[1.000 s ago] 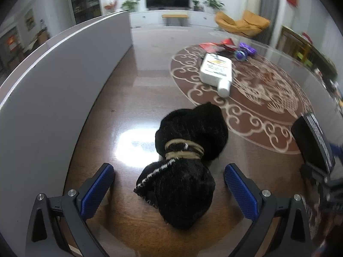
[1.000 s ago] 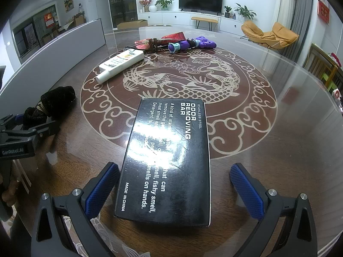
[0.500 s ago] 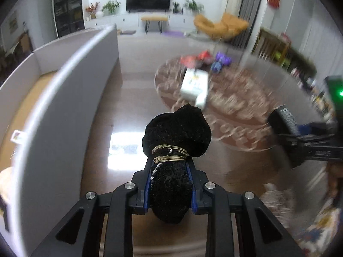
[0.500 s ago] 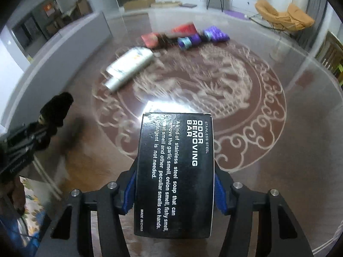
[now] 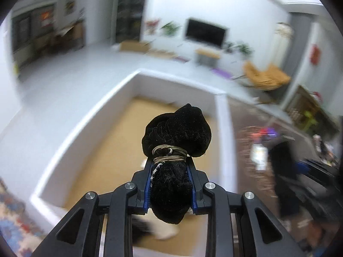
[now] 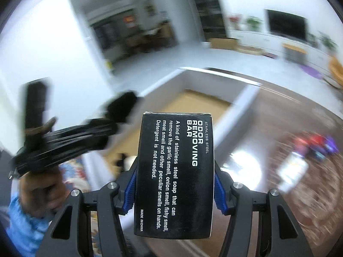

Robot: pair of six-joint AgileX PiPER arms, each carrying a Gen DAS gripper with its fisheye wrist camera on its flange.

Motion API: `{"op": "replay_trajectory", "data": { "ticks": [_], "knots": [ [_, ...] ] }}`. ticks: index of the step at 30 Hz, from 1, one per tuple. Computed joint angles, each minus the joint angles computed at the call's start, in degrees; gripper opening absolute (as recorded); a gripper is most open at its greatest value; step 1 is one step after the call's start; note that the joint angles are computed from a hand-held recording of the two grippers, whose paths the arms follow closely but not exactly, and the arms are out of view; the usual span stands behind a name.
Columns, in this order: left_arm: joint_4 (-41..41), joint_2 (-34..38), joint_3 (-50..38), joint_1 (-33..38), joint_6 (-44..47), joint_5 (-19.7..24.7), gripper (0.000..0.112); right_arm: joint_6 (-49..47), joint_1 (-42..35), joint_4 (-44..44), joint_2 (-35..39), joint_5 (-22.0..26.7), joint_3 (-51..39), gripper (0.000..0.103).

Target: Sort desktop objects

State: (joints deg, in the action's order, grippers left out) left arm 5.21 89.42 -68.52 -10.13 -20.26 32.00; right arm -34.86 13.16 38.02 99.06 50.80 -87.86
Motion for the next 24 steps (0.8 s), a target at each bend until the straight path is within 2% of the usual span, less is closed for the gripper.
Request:
{"op": "replay_trajectory", "data": {
  "ticks": [3, 5, 8, 9, 10, 13, 15, 17, 20, 21, 22, 24],
  "knots": [
    [0.54, 5.56, -2.26, 5.16, 2.68, 1.94, 0.028, 3.90, 9.12, -3.87, 4.94, -2.44, -4.13, 0.059],
    [0.77, 9.41, -4.20, 6.96, 3.95, 3.72, 0.033, 7.84, 13.74, -7.99, 9.87, -2.28, -7.80, 0.060],
    [3.47, 13.23, -5.34, 7.24, 2.17, 6.09, 0.058, 11.24, 17.54, -12.70, 16.50, -0.10, -12.00, 0.064],
    [5.83, 12.95, -4.04, 6.51, -0.46, 5.34, 0.071, 10.97, 18.30, -13.73, 17.09, -1.29, -11.22, 0.067],
    [7.62, 11.77, -1.88, 6.18, -2.24, 3.70, 0.076, 10.12, 18.36, -13.45, 16.64, -2.56, -9.91, 0.072],
    [16.12, 6.97, 3.44, 2.95, -11.36, -0.31, 0.076, 1.44, 14.64, -4.99, 11.73, -8.07, -1.64, 0.084],
    [21.06, 2.85, 6.69, -1.15, -18.17, -2.58, 0.076, -4.95, 11.31, 2.08, 7.14, -11.69, 3.99, 0.088],
    [22.87, 0.01, 7.81, -5.65, -21.92, -3.39, 0.076, -15.11, 5.98, 12.48, 1.13, -16.58, 12.18, 0.101],
    [23.91, -3.18, 7.88, -16.77, -26.13, -5.30, 0.077, -30.17, -3.80, 26.64, -5.05, -21.60, 22.74, 0.103],
    [23.25, -2.92, 6.60, -19.38, -25.68, -5.46, 0.080, -33.49, -7.75, 28.87, -6.02, -22.70, 25.55, 0.103],
    [24.50, -2.79, 5.86, -23.69, -27.51, -5.51, 0.091, -35.29, -10.90, 29.55, -5.97, -23.96, 27.16, 0.103],
    [32.41, 0.02, 4.71, -32.55, -36.71, -6.92, 0.103, -35.67, -17.52, 26.44, -4.08, -27.88, 29.47, 0.103]
  ]
}}
